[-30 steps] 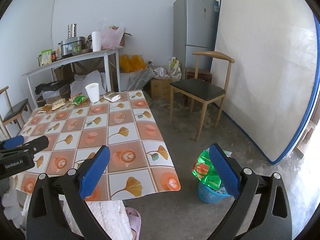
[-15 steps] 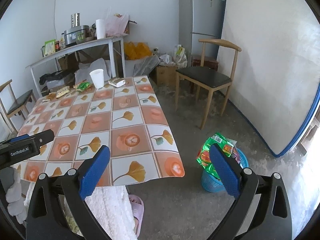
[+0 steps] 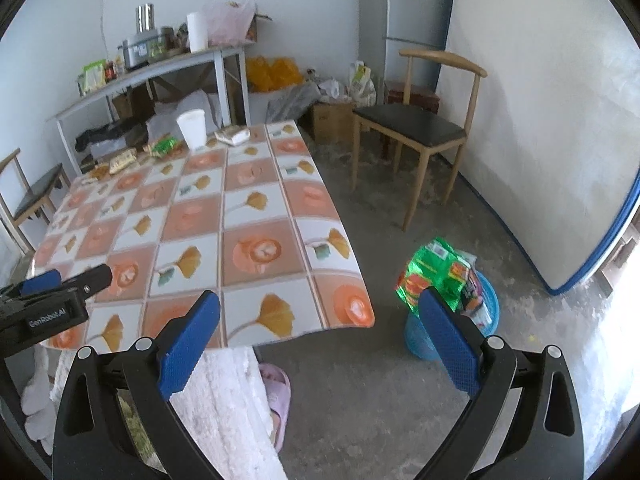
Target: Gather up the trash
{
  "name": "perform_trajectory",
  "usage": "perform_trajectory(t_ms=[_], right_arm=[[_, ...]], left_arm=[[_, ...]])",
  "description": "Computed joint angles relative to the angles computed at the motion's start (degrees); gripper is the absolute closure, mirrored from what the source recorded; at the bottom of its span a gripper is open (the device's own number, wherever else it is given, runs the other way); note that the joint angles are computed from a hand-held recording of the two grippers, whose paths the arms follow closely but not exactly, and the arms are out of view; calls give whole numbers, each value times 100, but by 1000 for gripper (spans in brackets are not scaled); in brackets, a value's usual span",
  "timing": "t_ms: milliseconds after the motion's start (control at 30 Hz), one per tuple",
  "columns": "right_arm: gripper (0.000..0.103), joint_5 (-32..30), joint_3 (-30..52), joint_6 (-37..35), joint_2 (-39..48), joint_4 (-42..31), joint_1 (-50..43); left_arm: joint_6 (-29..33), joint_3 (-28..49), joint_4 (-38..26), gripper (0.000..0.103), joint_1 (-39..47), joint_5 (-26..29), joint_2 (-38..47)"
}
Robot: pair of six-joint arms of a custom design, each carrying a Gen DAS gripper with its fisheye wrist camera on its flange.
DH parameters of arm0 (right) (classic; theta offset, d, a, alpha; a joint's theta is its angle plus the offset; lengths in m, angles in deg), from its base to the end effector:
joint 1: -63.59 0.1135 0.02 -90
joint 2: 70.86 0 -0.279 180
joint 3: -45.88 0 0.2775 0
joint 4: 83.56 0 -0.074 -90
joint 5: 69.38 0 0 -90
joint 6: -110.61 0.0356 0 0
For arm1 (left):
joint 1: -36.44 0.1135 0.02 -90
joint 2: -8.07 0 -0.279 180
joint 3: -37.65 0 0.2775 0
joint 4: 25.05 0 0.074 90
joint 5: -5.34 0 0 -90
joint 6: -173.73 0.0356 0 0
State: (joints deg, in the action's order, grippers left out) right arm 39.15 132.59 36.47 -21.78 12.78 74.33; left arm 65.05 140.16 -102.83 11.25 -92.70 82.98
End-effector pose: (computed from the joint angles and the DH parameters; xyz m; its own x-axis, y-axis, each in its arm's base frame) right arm 0.1316 0.0135 0.4162 -0.6692 0.1368 -0.7304 0.2318 0.9723 -0.0303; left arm 0.2403 -0.1075 0.4275 -0.7674 0.0105 -0.6411 0.0999 0.9896 -0.1033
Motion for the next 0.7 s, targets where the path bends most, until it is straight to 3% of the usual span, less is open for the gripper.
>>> perform_trajectory(t_ms=[200,467,700], right_arm=[[7,11,-86,97,-116,-317,-106],[7,-444,-91,-184,-205,-325,-889],[7,-509,-105,-255,-208,-289,-1012]], left_arm=[[152,33,-23,9,-221,-82,34],[170,96,-123,9,-353,-114,81],[143,117,-128,9,-388,-189,88]])
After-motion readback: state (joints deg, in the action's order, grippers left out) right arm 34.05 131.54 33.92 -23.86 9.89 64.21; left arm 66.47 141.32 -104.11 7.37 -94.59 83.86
